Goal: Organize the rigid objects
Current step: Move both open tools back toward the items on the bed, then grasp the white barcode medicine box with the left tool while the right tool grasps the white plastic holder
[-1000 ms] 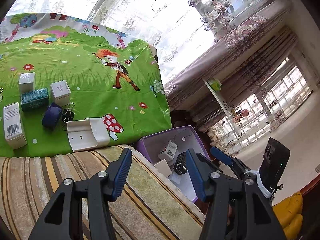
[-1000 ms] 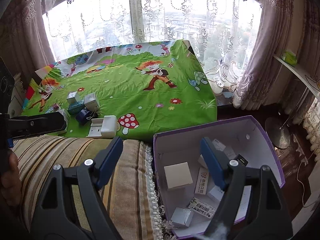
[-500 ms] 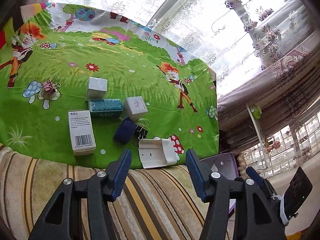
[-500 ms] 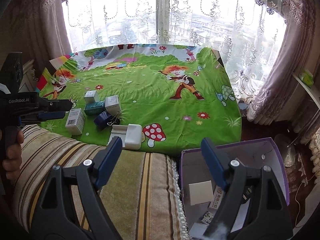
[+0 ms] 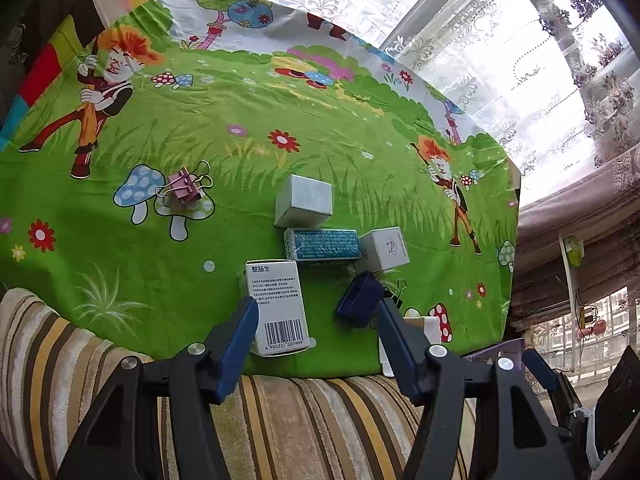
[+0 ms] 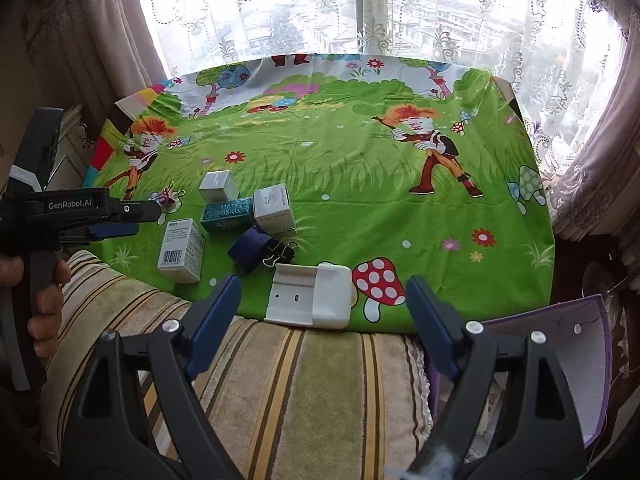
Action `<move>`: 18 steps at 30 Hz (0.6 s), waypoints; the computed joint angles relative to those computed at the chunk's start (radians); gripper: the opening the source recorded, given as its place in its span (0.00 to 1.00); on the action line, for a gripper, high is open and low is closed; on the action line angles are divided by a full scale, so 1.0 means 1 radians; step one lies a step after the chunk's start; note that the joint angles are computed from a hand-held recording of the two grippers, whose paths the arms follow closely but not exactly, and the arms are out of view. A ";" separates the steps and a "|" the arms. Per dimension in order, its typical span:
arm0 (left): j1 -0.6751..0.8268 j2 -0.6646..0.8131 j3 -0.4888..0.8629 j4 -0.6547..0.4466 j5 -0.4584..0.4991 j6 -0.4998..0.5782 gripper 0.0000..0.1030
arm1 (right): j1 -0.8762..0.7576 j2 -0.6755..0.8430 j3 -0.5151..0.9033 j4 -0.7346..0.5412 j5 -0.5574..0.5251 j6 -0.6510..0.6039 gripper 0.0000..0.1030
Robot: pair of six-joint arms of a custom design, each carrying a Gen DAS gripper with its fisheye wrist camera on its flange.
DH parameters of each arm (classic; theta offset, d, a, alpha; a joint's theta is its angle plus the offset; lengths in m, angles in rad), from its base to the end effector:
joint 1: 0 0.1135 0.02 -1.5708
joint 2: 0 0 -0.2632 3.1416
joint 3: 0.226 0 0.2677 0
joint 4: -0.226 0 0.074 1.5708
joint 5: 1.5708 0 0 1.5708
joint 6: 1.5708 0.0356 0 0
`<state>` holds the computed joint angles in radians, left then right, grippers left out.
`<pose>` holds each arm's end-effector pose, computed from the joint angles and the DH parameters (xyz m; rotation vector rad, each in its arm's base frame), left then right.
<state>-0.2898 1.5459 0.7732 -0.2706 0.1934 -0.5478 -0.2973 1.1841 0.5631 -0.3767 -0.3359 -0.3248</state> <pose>0.2826 -0.0914 0.1433 -0.2759 2.6740 -0.5333 0.2197 -0.0550 0.1638 -0.1588 2.4906 0.1775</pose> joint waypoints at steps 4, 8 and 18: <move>-0.013 0.104 0.007 0.041 -0.038 -0.030 0.63 | 0.076 0.150 0.014 0.101 0.086 0.059 0.84; -0.047 0.201 0.021 0.057 -0.082 -0.033 0.63 | 0.102 0.268 0.029 0.147 0.136 0.079 0.84; -0.104 0.274 0.057 0.052 -0.180 -0.013 0.63 | 0.147 0.493 0.113 0.173 0.231 0.096 0.78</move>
<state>-0.3943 1.8200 0.8300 -0.2186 0.0138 -0.5609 -0.1503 1.6769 0.6762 -0.2042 -0.1053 -0.2286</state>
